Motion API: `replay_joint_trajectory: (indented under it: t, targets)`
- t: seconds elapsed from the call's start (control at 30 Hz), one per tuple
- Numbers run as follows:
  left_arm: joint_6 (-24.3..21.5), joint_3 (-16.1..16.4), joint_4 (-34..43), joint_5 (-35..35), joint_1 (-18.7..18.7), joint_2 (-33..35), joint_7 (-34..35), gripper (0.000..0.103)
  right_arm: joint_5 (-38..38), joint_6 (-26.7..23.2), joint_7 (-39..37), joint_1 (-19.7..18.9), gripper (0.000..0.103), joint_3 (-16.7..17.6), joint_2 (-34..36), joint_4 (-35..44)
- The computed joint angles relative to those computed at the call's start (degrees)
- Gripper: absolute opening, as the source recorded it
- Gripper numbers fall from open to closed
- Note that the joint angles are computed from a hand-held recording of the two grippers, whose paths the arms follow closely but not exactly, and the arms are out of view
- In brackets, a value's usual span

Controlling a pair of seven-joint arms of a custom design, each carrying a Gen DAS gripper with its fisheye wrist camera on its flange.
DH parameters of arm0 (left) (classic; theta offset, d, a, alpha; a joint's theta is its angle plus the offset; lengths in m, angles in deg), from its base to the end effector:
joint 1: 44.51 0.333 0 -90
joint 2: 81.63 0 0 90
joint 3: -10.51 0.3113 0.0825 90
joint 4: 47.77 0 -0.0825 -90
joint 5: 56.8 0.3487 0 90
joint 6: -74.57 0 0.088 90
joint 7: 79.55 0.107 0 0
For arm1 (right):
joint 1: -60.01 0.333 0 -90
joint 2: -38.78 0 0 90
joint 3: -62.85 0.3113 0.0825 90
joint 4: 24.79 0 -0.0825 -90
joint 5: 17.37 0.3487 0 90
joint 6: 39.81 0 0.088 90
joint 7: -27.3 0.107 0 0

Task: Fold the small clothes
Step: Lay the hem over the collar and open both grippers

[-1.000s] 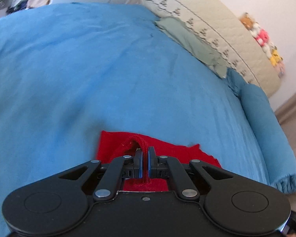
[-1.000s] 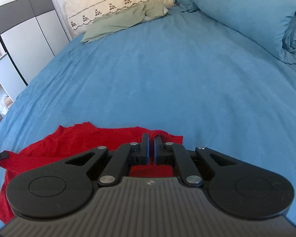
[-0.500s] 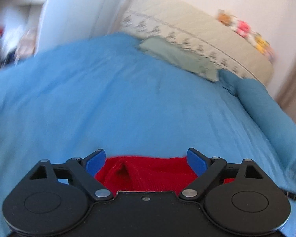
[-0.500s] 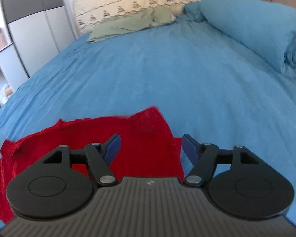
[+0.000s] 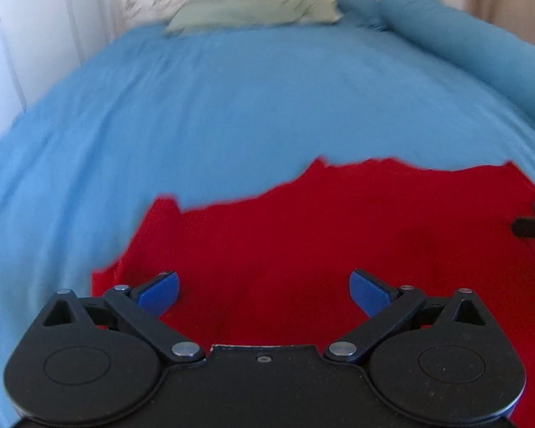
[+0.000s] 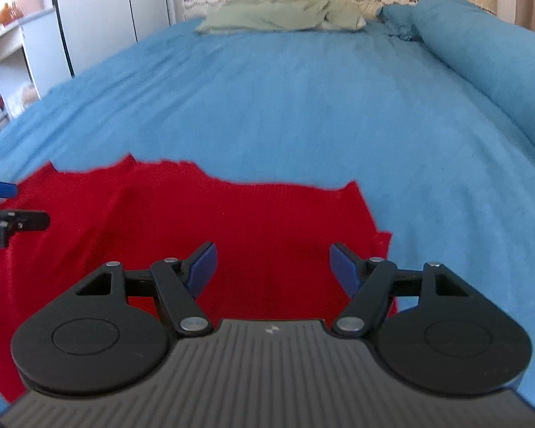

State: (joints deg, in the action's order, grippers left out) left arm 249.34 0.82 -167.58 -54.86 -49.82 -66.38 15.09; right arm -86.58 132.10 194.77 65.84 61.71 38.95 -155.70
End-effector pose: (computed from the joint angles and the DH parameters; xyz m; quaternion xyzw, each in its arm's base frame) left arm 0.5824 -0.1521 0.3992 -0.5373 0.7710 -0.2704 0.2091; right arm 0.4993 0.1086 0.4186 -0.6089 0.6880 -0.2900 0.2679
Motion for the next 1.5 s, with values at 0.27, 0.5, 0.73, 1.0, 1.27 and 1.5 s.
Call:
replay_joint_trajectory:
  t: [0.27, 0.5, 0.73, 1.0, 1.27, 1.5]
  targets:
    - [-0.85, 1.91, 3.23, -0.10, -1.50, 3.12, -2.12, 0.103, -7.48, -0.68, 9.73, 1.22, 0.102, -1.74, 4.60, 2.89]
    - [-4.90, 3.73, 1.80, 4.14, -4.00, -2.86, -10.07, 0.103, -13.78, -1.07, 15.35, 1.09, 0.102, -1.17, -2.03, 0.39]
    - [-6.59, 1.58, -7.08, 14.83, -5.15, -16.25, -21.30, 0.103, -1.72, -3.84, 4.70, -0.05, 0.103, 2.00, -18.38, -10.08]
    - [-6.75, -3.34, -19.49, 14.38, -5.36, -23.83, -23.59, 0.103, 21.89, -23.31, -8.34, 5.46, 0.103, 9.09, -34.24, -20.55]
    - [-2.93, -6.92, -18.95, 23.60, -0.93, -20.58, -35.23, 0.103, 35.32, -21.92, -6.15, 4.67, 0.103, 13.72, -40.12, -30.89]
    - [-3.49, -1.24, -8.50, 35.82, -3.50, -11.16, -42.64, 0.103, 35.83, -9.04, -2.11, -4.11, 0.103, 19.99, -36.68, -33.77]
